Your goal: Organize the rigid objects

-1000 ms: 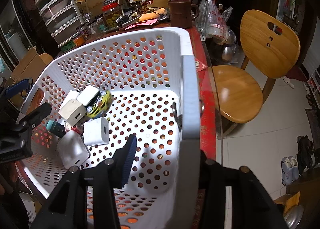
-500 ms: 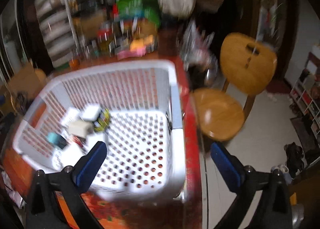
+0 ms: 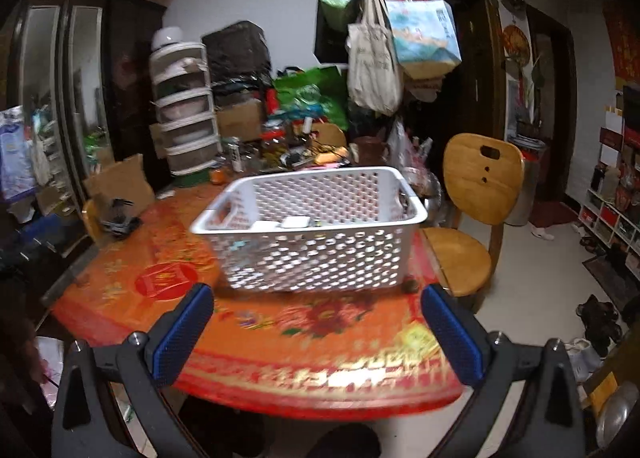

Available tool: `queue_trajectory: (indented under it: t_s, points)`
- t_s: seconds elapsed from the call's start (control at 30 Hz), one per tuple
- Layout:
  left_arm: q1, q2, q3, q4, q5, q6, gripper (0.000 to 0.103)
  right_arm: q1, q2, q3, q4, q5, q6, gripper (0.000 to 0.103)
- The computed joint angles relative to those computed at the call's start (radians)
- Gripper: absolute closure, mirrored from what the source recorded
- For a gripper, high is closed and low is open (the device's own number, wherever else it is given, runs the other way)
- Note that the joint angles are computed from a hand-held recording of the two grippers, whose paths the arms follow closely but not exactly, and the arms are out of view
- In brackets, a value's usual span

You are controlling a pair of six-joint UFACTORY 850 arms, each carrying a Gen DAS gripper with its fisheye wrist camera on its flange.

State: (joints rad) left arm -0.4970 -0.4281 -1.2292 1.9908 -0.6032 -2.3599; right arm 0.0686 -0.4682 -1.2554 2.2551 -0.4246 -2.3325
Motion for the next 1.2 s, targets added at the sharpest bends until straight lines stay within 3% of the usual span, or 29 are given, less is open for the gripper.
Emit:
queue_trajectory:
  t_s: [0.23, 0.73, 1.2]
  points:
    - [-0.082, 0.046, 0.067, -0.046, -0.054, 0.030, 0.001, 0.013, 0.145, 0.150, 0.082, 0.033, -0.112, 0.000]
    - [-0.046, 0.001, -0.028, -0.220, -0.002, 0.163, 0.001, 0.021, 0.116, 0.113, -0.043, 0.087, 0.006, 0.000]
    - [-0.042, -0.021, -0.053, -0.254, 0.019, 0.208, 0.001, 0.028, 0.118, 0.115, -0.062, 0.086, 0.007, 0.000]
